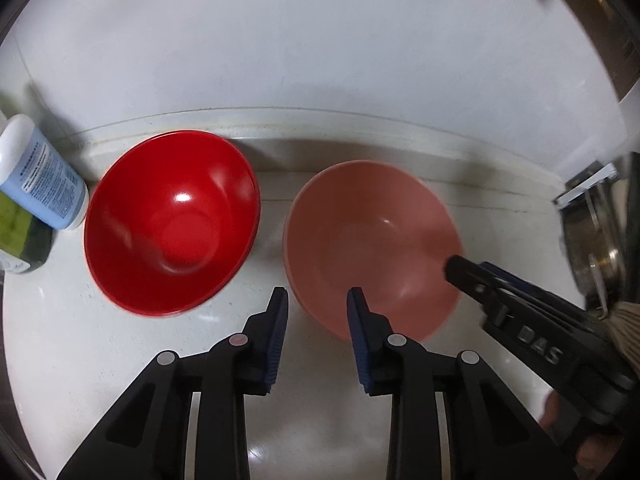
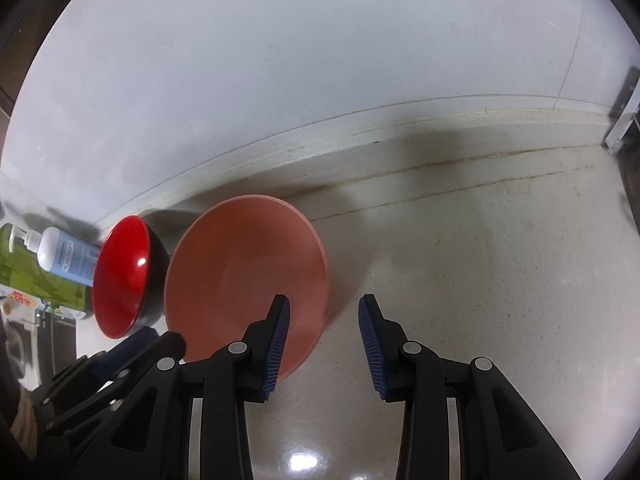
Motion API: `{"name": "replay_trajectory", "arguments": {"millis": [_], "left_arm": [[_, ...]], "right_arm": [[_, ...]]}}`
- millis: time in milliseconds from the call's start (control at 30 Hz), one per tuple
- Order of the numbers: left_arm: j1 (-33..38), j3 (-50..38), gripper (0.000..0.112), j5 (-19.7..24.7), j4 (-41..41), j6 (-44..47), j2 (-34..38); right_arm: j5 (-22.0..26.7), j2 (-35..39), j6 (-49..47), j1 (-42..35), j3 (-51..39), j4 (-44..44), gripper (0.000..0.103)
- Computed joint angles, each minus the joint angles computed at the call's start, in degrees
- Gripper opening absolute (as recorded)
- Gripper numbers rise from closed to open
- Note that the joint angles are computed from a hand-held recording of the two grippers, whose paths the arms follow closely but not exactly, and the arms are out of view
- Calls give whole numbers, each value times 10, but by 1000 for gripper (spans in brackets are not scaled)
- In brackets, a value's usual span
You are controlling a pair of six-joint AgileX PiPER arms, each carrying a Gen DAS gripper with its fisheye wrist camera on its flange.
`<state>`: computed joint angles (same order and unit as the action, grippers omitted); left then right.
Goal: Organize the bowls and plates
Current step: 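Close both grippers on the rim of the pink bowl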
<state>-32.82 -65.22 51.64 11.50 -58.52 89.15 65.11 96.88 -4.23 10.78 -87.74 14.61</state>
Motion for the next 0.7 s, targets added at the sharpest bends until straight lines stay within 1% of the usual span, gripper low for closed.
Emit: {"name": "replay_trajectory", "arguments": {"millis": [100,133,167,233,267,400,467,600,700], "left_arm": [[11,-13,26,2,1,6,24],[15,-18,26,2,-2,12,32],[20,-22,25,3,-7,18,40],[29,-22,24,-5,-13,23,45],[30,-25,23,-6,-8,23,50],[42,-27,19,-12,-31,45,64],[46,-22,15,-21,-33,44,66],[42,-13,13,-30,-21,33,59],[35,-13,13,-25,-12,26,54]], "right_arm": [[-1,9,8,2,-4,-7,37],[-2,11,8,1,-6,-7,35],[-5,16,11,4,-8,-10,31],[-3,25,13,9,-15,-14,28],[-4,28,14,10,-17,-16,25],[-3,40,21,16,-25,-19,21],[-1,47,18,17,-28,-14,13],[-14,44,33,31,-20,-41,10],[-17,37,31,34,-12,-44,9]]}}
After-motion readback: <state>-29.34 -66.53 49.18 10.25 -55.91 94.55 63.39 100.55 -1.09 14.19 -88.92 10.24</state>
